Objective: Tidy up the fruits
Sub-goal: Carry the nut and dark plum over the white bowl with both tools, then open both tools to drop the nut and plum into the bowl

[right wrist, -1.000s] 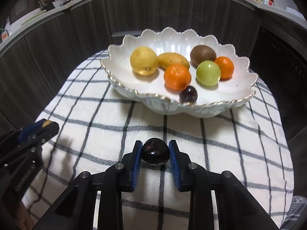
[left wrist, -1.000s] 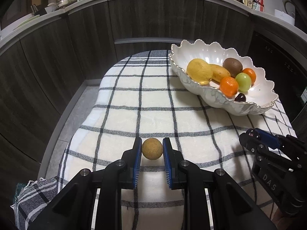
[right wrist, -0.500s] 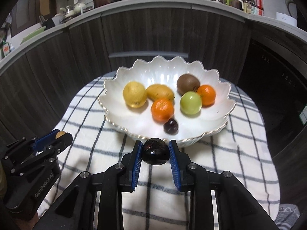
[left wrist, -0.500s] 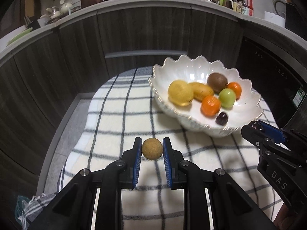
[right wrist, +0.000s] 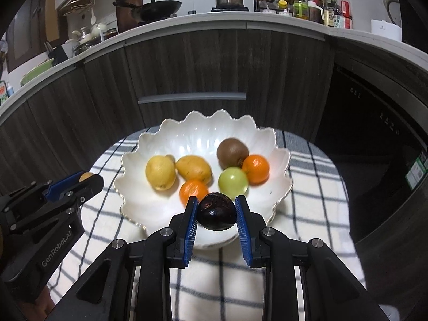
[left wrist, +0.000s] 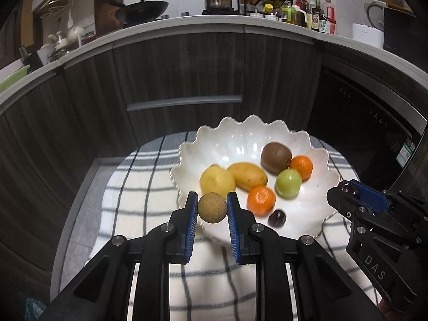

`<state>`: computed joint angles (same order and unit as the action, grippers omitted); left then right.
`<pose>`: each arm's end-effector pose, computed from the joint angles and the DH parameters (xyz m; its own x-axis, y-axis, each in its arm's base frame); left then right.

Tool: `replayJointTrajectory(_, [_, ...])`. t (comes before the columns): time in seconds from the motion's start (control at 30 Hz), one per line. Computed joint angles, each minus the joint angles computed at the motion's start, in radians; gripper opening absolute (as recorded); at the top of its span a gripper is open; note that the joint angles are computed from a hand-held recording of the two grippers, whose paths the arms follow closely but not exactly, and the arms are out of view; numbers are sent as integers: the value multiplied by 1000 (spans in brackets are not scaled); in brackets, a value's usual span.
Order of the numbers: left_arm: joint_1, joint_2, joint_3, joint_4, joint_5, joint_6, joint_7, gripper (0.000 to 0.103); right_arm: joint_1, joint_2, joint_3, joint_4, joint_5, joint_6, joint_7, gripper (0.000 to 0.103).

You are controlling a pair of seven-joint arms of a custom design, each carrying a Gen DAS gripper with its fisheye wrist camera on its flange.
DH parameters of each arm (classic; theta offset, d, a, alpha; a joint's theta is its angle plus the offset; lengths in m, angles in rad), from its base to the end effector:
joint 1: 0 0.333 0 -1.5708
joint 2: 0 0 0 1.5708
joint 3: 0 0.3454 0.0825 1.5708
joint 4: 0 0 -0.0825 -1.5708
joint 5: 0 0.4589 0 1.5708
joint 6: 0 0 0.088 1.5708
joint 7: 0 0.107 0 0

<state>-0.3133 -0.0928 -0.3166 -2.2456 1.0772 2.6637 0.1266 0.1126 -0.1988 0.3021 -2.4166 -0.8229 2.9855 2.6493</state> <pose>0.4686 -0.3758 0.4347 -0.0468 -0.9987 -0.0217 -0.6597 0.0472 -0.7501 0.4850 0.2731 0.4352 0.1467 -0.9877 -0.0545 -0.6778 -0.0602 -0.7328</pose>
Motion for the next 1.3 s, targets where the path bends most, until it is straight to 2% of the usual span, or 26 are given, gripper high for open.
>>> replayJointTrajectory(0.27, [-7, 84, 22, 83, 25, 0, 10, 23, 10, 52, -37, 58, -20, -5, -19, 29])
replayJointTrajectory(0.6, [-31, 181, 65, 140, 7, 13, 48, 23, 111, 154, -143, 113, 92, -26, -139, 29])
replayJointTrajectory(0.87, [-48, 216, 88, 152, -38, 21, 82, 23, 166, 197, -200, 136, 139, -27, -192, 30])
replayJointTrajectory(0.93, [-52, 219, 92, 155, -33, 13, 80, 25, 174, 201, -208, 138, 151, -23, -204, 30])
replayJointTrajectory(1.07, [-58, 216, 94, 156, -28, -4, 77, 38, 183, 200, -219, 143, 95, -23, -163, 31])
replayJointTrajectory(1.13, [-58, 210, 94, 151, -34, -11, 73, 43, 184, 194, -220, 144, 52, -33, -127, 37])
replayJointTrajectory(1.2, [-60, 203, 92, 148, -27, -29, 60, 50, 180, 187, -219, 146, -11, -39, -66, 56])
replayJointTrajectory(1.23, [-62, 198, 90, 147, -19, -45, 51, 52, 176, 179, -217, 147, -67, -48, -11, 60])
replayJointTrajectory(1.3, [-63, 187, 86, 141, -8, -62, 34, 62, 169, 169, -210, 150, -132, -68, 53, 77])
